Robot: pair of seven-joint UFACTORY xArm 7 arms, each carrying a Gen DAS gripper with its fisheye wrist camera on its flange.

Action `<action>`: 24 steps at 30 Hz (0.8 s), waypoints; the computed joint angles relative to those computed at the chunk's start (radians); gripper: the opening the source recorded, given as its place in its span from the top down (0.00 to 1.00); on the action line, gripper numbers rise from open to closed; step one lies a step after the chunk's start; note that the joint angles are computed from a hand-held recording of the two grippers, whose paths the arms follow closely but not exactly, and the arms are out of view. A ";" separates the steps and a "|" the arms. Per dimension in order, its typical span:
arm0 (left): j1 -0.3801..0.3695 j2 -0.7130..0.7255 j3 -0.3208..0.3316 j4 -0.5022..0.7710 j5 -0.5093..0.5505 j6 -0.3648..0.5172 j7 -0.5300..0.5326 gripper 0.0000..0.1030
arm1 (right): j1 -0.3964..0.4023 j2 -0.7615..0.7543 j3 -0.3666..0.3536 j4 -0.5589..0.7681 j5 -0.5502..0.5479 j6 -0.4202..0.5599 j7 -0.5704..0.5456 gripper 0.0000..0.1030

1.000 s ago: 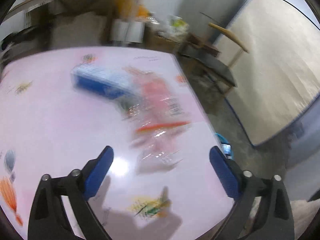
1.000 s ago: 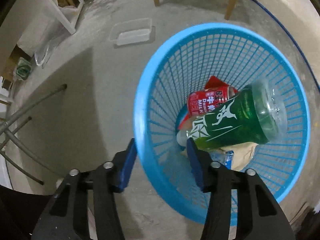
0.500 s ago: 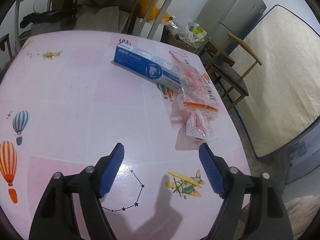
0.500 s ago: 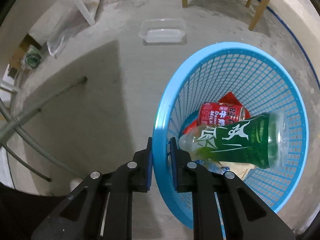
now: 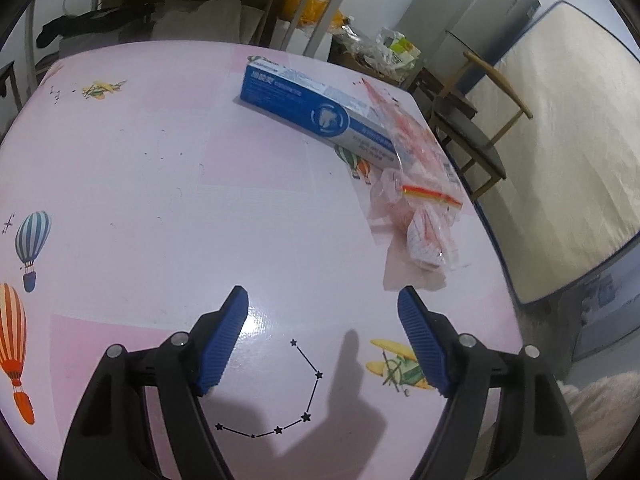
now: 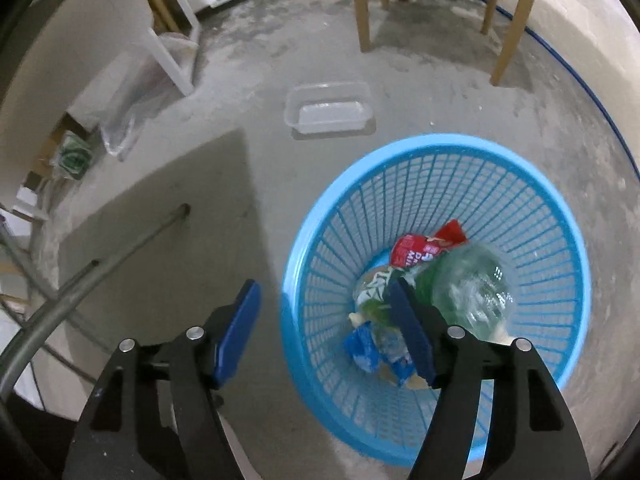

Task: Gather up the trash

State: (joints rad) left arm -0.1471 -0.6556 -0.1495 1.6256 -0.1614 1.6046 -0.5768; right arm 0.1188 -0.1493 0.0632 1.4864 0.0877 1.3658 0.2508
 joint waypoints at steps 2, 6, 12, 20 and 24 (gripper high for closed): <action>-0.007 0.006 -0.005 0.004 0.007 0.003 0.021 0.27 | -0.009 -0.038 -0.016 -0.003 0.030 0.000 -0.003 0.37; -0.015 0.020 -0.016 0.022 0.023 0.010 0.061 0.27 | -0.068 -0.133 -0.029 -0.039 -0.083 -0.059 0.038 0.37; -0.015 0.024 -0.021 0.015 0.015 -0.002 0.060 0.27 | -0.174 -0.132 -0.071 -0.095 -0.213 0.054 0.128 0.48; -0.015 0.031 -0.040 0.021 0.030 0.004 0.056 0.27 | -0.202 -0.147 -0.085 -0.194 -0.193 0.076 0.139 1.00; -0.019 0.027 -0.042 0.011 0.028 -0.005 0.056 0.27 | -0.218 -0.175 -0.101 -0.218 -0.183 0.055 0.153 1.00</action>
